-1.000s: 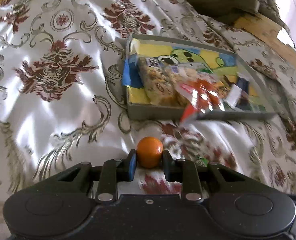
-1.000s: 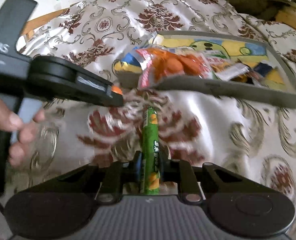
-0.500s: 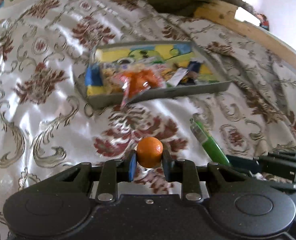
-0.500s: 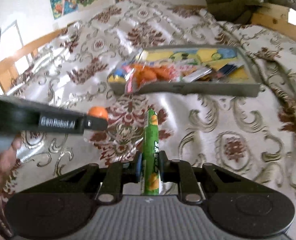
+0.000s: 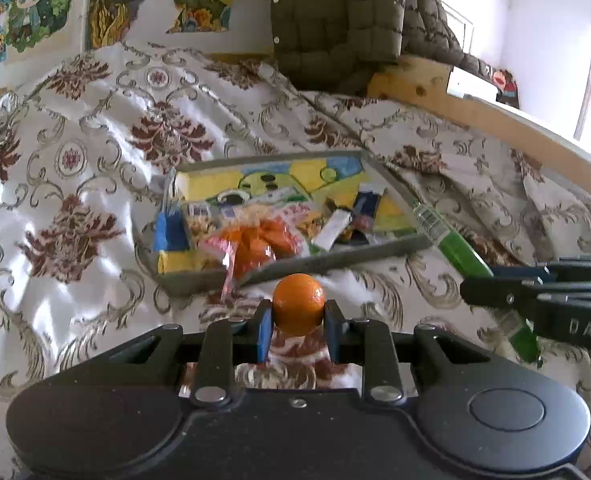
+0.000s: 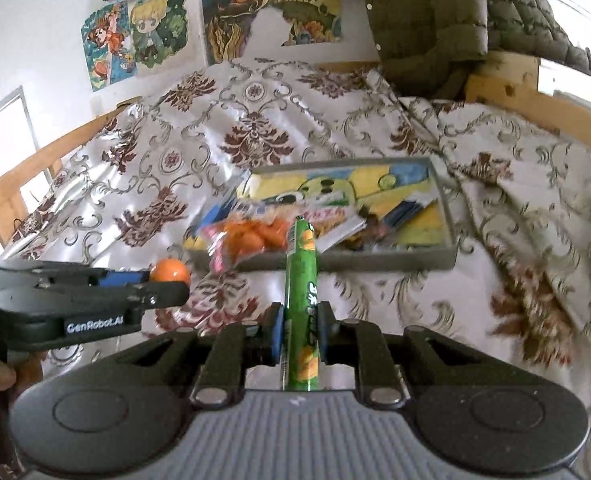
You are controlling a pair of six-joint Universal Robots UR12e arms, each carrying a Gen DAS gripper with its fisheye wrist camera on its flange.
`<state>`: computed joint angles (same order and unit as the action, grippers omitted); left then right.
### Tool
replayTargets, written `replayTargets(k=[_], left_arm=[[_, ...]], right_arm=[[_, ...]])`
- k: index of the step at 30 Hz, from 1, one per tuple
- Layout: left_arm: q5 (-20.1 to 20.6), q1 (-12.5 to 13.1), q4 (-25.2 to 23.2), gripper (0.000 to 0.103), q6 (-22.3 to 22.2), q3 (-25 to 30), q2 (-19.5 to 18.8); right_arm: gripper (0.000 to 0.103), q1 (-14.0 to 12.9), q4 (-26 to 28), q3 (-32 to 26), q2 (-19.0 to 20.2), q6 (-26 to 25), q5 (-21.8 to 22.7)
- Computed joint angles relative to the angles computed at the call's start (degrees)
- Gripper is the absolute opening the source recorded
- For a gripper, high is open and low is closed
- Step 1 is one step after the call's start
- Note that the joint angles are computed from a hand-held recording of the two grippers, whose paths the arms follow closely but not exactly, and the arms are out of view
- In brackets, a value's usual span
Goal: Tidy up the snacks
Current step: 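Lift and carry both held snacks over the painted tray, then lower both snacks into the tray and open both grippers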
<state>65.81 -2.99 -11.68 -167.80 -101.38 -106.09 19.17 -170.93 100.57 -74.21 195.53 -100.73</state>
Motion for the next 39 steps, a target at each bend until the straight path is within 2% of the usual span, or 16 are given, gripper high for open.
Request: replayTargets(k=[3,6,11,15,19,25,32,35,39], left_arm=[[-0.2,-0.3,3.1,0.028,-1.5,1.4,-1.6],[0.6,-0.8,6.0,0.029,-4.0,3.9,-4.0],[1.5,-1.6,10.6,0.028,-8.6,9.0,-8.7],[1.6,-2.1,12.2,0.028,-9.9,12.5,-12.2],[1.1,-2.1,14.3,0.028,-11.6,14.5,-15.1],[1.9,-2.4,13.7,0.028,-12.2,16.7,-17.7],[0.7,-3.4,13.1,0.028,-8.6,17.6,-19.0],[-0.2,-3.7,11.3,0.029,-4.1,17.8,-19.4],[-1.0,-3.8,11.5,0.029,-0.9,17.7,-19.6]], right_arm=[[0.019,-0.7,-2.0,-1.0,0.9,-3.0,0.1],[0.019,-1.6,-4.5,-2.0,2.4,-3.8,0.5],[0.019,-3.1,-6.3,-4.8,5.7,0.7,1.2],[0.019,-4.5,-7.3,-7.2,8.4,4.0,1.9],[0.019,-5.3,-8.0,-9.9,11.3,5.6,1.9],[0.019,-6.0,-8.4,-12.9,14.7,4.7,2.4],[0.019,-6.3,-9.4,-14.2,16.8,5.2,2.4],[0.019,-6.6,-9.3,-14.2,17.1,5.9,2.6],[0.019,-6.8,-9.2,-13.9,17.1,5.8,3.0]])
